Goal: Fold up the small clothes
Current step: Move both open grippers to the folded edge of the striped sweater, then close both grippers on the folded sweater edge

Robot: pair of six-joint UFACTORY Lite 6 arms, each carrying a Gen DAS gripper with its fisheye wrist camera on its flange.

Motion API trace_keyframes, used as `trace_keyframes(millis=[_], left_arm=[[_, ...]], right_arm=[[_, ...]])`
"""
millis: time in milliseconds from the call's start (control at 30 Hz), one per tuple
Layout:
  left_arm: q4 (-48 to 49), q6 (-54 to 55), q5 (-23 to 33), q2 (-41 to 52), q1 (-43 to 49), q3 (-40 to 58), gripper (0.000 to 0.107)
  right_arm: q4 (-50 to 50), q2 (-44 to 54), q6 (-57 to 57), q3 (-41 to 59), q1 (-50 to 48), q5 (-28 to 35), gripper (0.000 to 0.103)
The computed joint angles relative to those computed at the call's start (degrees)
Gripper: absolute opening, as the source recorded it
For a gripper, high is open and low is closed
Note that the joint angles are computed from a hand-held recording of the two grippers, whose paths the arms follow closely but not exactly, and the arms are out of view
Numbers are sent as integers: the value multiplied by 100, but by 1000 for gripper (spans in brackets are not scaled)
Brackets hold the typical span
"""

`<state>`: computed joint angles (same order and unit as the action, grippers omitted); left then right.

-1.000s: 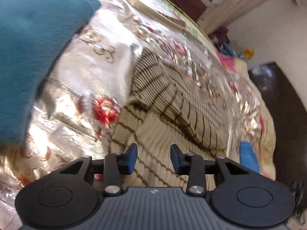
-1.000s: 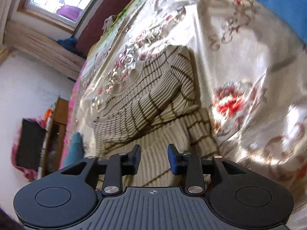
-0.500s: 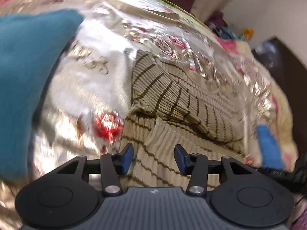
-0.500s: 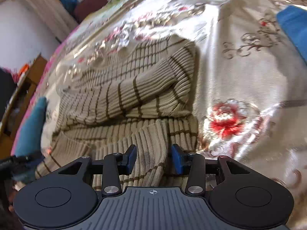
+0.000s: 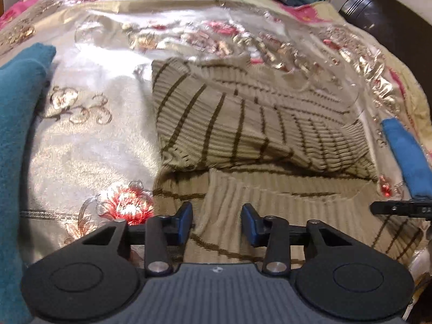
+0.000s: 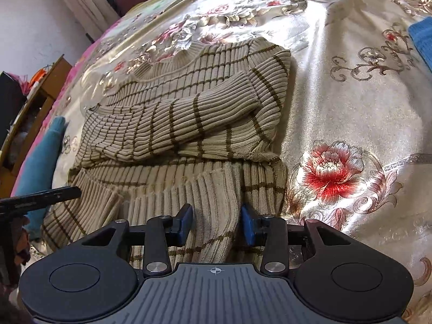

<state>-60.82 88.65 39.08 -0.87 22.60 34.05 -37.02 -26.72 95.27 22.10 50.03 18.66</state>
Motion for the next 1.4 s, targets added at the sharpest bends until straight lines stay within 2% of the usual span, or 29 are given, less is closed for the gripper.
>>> trace_keyframes(millis=[133,267,500,667,800,967,1400], left_arm=[[57,-74,178,109,158,108,38],[126,-162,257,249,205,190,36],[231,-212,33,318,-62,239,37],[340,-371,104,361,-40,329,37],[395,-398,106,267,-55,270,26],[521,-681,488,599,219,548,26],[484,-670,791,812,553,675,24]], right_arm=[[117,-187,-163,-62,-10,60,33],[144,-192,-422,-16,-8,134,33],[608,329,-1263,220,-376,-275,32],[1008,523,-1722,290,-523,-433,30],[1075,418,-1717,193,-528,-432,22],[1310,255,-1808,42,-599,-569,13],[1403,16,-1719,-213,-681,-746,10]])
